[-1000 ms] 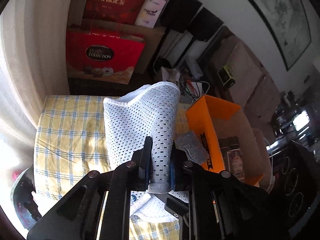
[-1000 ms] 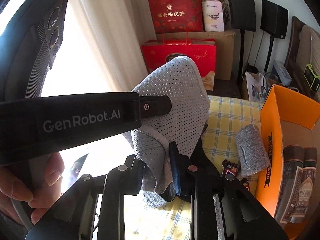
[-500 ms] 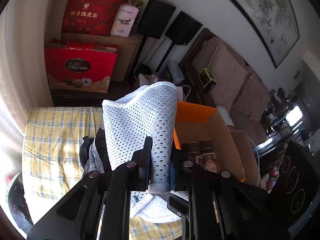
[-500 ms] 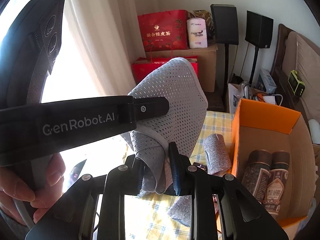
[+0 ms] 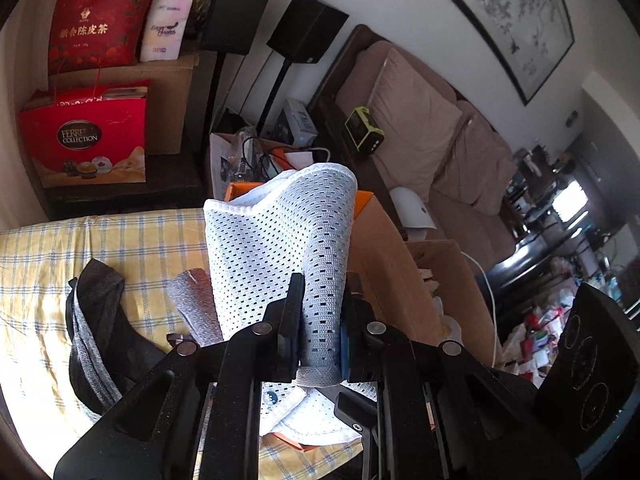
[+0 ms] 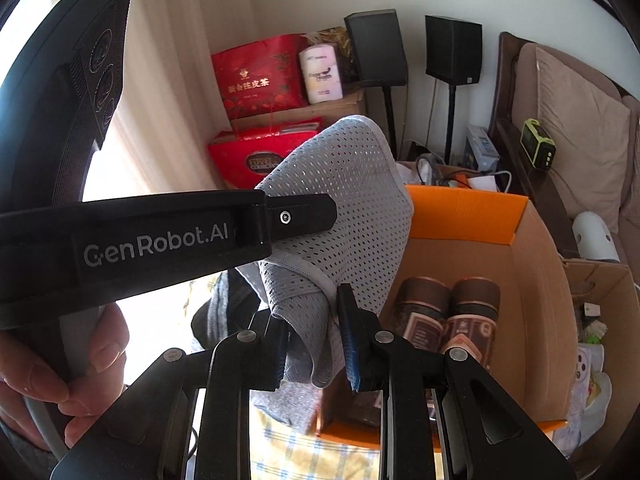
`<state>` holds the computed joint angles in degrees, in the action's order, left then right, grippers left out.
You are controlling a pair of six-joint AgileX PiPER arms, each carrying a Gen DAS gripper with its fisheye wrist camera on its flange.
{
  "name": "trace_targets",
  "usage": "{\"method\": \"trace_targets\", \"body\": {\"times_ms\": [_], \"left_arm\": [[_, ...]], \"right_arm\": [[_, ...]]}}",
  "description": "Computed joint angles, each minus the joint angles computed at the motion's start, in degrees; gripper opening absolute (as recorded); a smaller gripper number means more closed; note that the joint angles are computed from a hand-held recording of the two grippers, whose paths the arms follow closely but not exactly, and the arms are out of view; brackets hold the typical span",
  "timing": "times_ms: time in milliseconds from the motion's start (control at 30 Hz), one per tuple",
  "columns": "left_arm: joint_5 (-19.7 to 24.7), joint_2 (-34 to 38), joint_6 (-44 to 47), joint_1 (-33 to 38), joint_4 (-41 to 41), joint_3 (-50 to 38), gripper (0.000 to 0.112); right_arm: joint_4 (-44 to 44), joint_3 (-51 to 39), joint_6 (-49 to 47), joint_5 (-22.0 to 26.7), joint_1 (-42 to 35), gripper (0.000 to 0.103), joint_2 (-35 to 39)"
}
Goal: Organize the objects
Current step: 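Carry the mesh towel with both grippers into the orange box beside the jars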
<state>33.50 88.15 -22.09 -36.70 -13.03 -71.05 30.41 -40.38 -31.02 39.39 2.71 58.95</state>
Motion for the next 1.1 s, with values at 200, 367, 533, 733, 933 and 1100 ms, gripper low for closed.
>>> {"method": "trace_targets", "body": {"times_ms": [200, 367, 533, 733, 933, 1100], "left_arm": [[-2.2, 7.7, -2.1, -5.7, -1.3, -6.1, 0.013], [-2.9, 13.8, 1.2, -7.8, -7.3, -11.1, 0.013], [-1.2, 19.8, 0.0, -10.5, -6.3, -18.4, 0.013], [-3.3, 25.7, 6.1, -11.5, -14.8, -22.8, 0.013], [-5.2, 29.1, 12.2, -10.5, -22.0, -22.5, 0.013], [-3.5, 29.5, 7.8, -9.6, -16.0, -21.8, 0.013]], "right_arm": [[4.5, 0.7, -12.8, 4.6, -15.3, 0.022, 0.3], [6.0, 0.6, -20.0, 7.7, -25.3, 0.021, 1.4], [7.7, 0.6, -25.0, 9.0, -32.6, 0.021, 2.7], [6.6, 1.9, -28.0, 4.1, -36.1, 0.02, 4.7], [6.4, 3.7, -30.5, -1.7, -35.0, 0.019, 8.2], [4.5, 6.2, -28.7, -8.4, -29.6, 0.019, 10.8]]}}
